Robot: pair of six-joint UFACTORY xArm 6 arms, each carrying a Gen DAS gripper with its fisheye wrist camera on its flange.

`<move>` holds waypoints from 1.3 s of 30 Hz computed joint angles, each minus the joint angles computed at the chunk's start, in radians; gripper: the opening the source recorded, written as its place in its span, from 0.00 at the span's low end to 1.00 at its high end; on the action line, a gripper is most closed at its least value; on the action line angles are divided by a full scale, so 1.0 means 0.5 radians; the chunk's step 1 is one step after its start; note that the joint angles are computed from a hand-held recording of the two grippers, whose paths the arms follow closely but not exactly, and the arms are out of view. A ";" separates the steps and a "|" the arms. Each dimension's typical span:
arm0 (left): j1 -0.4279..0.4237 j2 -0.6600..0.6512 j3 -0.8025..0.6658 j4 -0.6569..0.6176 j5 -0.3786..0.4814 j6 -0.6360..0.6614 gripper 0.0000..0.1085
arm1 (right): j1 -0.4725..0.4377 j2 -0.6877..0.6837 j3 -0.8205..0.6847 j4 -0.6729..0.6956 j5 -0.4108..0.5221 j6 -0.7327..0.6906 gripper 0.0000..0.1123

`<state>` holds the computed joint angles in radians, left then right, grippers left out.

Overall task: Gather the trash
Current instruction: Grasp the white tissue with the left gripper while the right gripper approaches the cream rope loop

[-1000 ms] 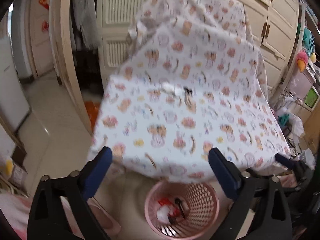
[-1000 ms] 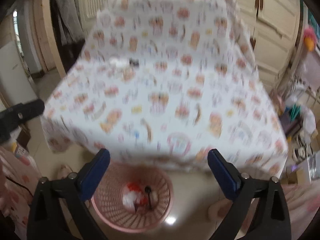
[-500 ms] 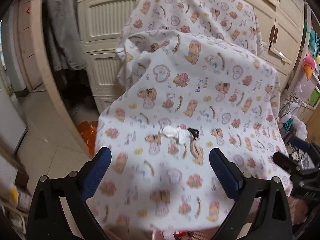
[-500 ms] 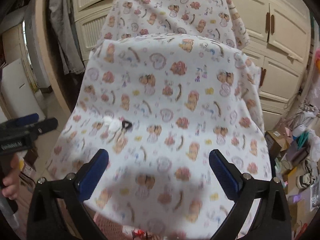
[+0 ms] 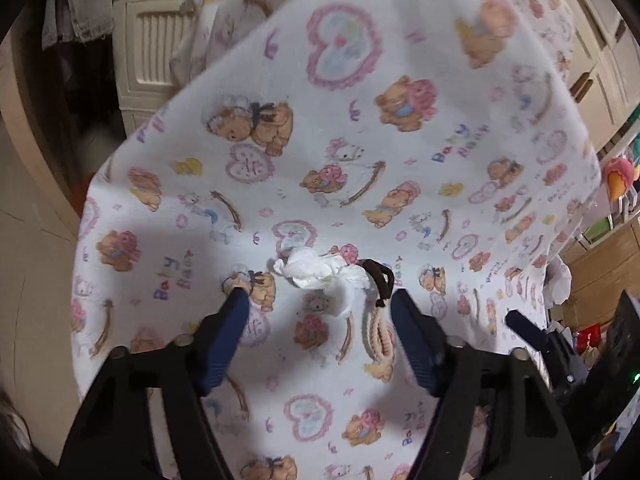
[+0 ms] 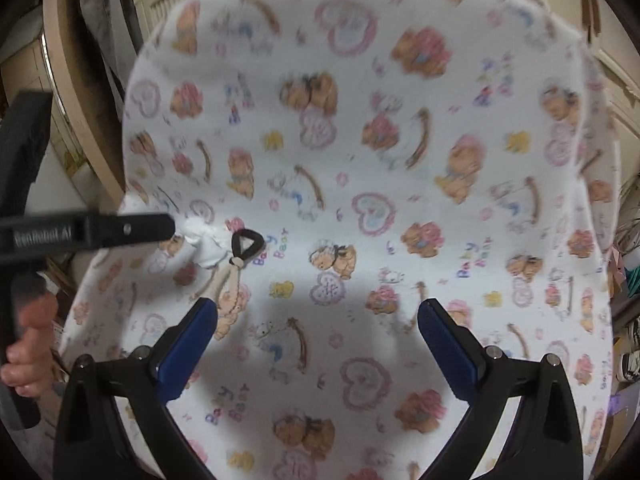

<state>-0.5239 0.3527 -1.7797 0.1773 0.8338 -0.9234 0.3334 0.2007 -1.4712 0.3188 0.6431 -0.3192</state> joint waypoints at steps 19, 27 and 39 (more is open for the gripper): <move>-0.043 0.414 -0.527 0.034 0.288 0.005 0.04 | 0.088 0.112 -0.060 0.004 0.055 0.115 0.89; -0.043 0.272 -0.395 0.223 0.201 -0.076 0.02 | 0.074 0.122 -0.110 0.131 0.128 0.011 0.84; -0.042 0.122 -0.217 0.304 0.210 -0.028 0.03 | 0.181 0.292 -0.314 0.076 0.227 0.060 0.42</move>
